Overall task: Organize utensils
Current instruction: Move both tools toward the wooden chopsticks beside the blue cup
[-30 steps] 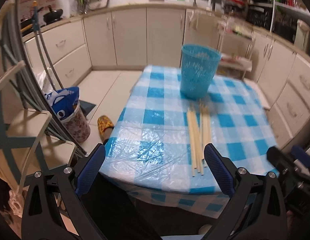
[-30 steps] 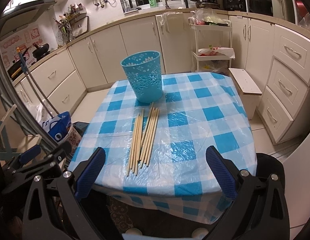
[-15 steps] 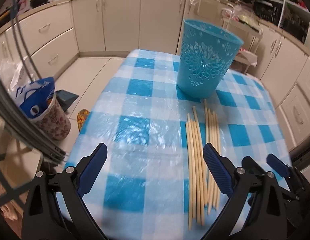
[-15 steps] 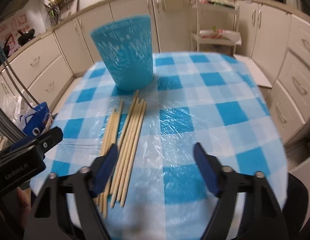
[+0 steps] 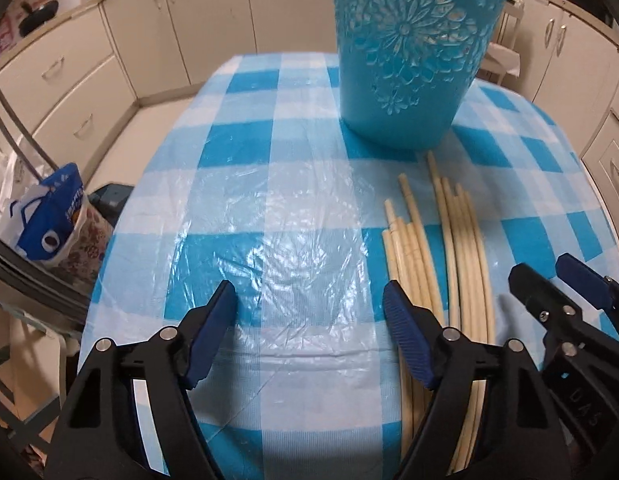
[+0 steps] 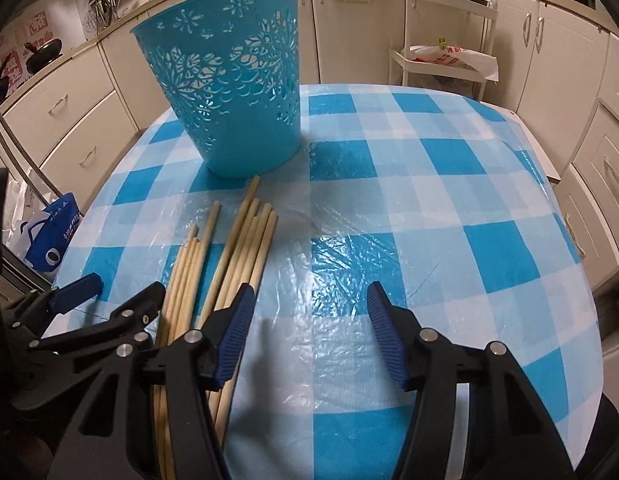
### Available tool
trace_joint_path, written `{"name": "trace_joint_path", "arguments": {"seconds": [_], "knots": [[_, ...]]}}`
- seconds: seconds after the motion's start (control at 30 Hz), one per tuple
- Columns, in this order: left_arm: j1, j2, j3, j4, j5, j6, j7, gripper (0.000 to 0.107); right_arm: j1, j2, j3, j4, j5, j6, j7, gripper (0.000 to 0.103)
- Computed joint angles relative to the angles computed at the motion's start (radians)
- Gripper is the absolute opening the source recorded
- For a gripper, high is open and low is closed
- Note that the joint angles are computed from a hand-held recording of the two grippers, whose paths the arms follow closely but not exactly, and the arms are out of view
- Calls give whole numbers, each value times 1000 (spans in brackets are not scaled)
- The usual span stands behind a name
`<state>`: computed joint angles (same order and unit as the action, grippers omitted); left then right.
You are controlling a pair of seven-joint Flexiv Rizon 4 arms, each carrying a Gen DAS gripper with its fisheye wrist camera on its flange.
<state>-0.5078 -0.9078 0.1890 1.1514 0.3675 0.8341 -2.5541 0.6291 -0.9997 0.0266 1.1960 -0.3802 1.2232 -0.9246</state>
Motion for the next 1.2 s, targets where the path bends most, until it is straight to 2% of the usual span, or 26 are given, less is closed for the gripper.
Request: {"name": "trace_joint_path", "arguments": {"seconds": [0.23,1.03,1.2], "knots": [[-4,5,3,5,5,14,-9,73,2,0,-12,9,-2,5,16,63],[2,7,-10,22,-24,59,23,72,-3,-7,-22,11,-8,8,39,64],[15,16,-23,54,-52,113,24,72,-4,-6,-24,14,-10,13,42,65]]}}
